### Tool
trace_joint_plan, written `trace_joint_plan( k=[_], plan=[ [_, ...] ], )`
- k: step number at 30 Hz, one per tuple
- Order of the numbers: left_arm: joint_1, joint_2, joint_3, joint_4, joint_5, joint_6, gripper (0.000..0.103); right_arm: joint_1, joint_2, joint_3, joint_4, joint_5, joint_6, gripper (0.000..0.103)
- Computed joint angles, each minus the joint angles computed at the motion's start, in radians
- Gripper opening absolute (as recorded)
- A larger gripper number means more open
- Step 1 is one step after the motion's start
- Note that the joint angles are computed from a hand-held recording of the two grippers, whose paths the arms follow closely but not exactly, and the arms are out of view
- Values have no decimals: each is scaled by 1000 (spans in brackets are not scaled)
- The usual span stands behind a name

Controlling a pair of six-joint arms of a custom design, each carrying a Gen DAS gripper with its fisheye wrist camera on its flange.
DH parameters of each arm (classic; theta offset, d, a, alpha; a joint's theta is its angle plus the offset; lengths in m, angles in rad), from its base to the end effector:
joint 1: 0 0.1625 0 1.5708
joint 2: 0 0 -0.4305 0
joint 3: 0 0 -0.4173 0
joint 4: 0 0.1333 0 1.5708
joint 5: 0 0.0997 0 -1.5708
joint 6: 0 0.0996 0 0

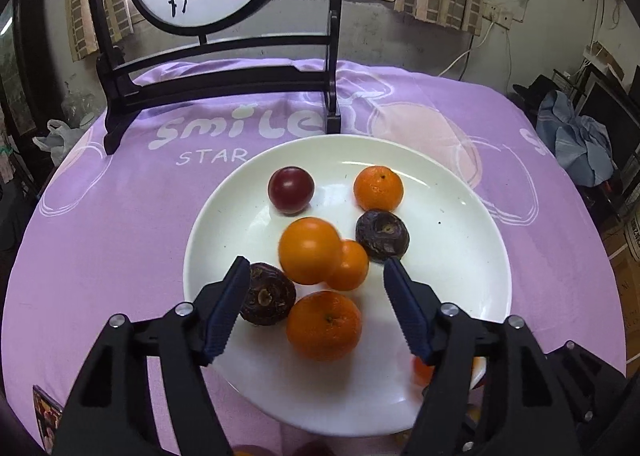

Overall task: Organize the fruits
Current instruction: 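Carry both mandarins to the plate and release them, then move the right tool to a red tomato and close on it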

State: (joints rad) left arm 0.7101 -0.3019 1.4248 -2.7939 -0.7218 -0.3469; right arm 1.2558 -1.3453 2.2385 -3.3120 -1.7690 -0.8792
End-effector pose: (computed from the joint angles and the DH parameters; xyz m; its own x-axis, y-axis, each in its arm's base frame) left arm -0.3933 -0.6125 -0.1411 -0.7151 0.2046 -0.6684 0.5437 0.7637 -0.3480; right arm -0.0459 -0.5078 0.2672 -0.7232 -0.2012 0.6607 -0.5521 0.7432 -0.3780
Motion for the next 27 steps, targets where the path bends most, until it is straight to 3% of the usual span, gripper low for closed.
trace_joint_plan(
  k=[7, 12, 20, 27],
  plan=[
    [-47, -63, 130, -74, 13, -32, 82, -22, -83, 63, 5, 42, -12, 49],
    [-95, -122, 270, -139, 32, -37, 89, -39, -157, 128, -4, 62, -34, 56],
    [-129, -224, 469, -147, 6, -109, 93, -72, -259, 238, -1, 87, -42, 57],
    [-134, -270, 558, -105, 40, -193, 95, -89, -266, 315, -22, 72, -61, 58]
  ],
)
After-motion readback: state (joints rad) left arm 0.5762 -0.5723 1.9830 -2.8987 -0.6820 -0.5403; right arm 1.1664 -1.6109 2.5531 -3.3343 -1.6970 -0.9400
